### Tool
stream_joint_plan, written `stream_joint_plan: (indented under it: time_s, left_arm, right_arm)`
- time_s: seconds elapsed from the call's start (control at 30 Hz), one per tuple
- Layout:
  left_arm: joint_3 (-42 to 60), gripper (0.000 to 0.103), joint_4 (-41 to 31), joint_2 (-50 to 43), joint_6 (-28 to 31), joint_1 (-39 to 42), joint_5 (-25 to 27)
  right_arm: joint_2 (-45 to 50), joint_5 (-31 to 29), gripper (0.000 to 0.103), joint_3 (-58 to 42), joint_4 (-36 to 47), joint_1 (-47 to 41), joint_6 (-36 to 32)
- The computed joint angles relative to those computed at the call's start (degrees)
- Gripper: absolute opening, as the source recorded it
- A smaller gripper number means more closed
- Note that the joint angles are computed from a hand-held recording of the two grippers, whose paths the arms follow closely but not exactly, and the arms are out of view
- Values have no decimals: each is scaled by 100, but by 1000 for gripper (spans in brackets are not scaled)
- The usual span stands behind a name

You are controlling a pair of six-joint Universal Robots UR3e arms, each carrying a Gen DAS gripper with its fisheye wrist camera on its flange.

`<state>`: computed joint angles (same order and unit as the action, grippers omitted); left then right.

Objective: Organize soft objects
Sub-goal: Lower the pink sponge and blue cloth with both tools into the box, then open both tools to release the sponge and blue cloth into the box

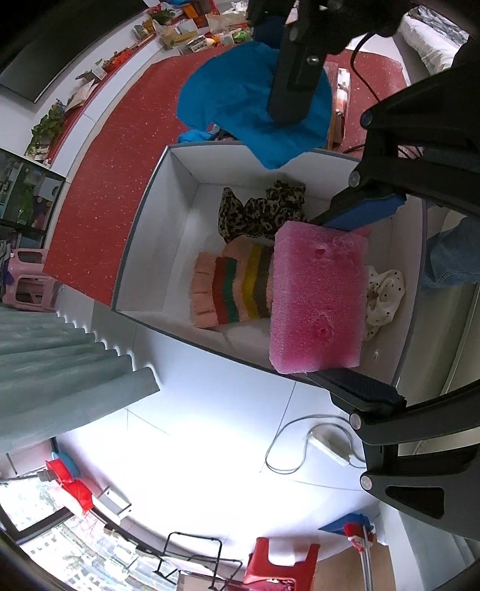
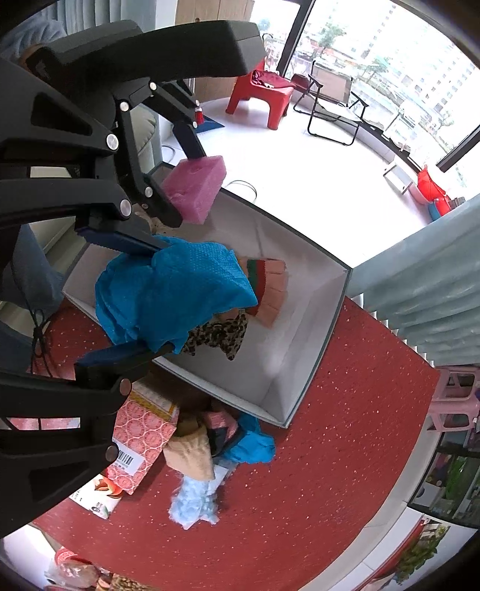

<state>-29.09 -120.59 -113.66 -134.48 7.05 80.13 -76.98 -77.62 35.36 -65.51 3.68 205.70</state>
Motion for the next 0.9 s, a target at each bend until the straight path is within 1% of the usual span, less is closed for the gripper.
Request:
stream_joint_plan:
  time_s: [0.2,0.4,0.57,0.9]
  left_arm:
    - [75,72,55,-127,-85,-107,77]
    - [291,72,72,-390,-276,-263,209]
    - [412,72,71,-527,-397,-366,290]
    - [598,72,57,-728,-528,-538,430]
  right_arm:
    - [161,29,45,-58,-32,-78,27]
    - [239,112,45,105,-163,-254,63]
    - [517,82,45,-219,-74,-309,73]
    - [738,37,45,-323,-51,-378,90]
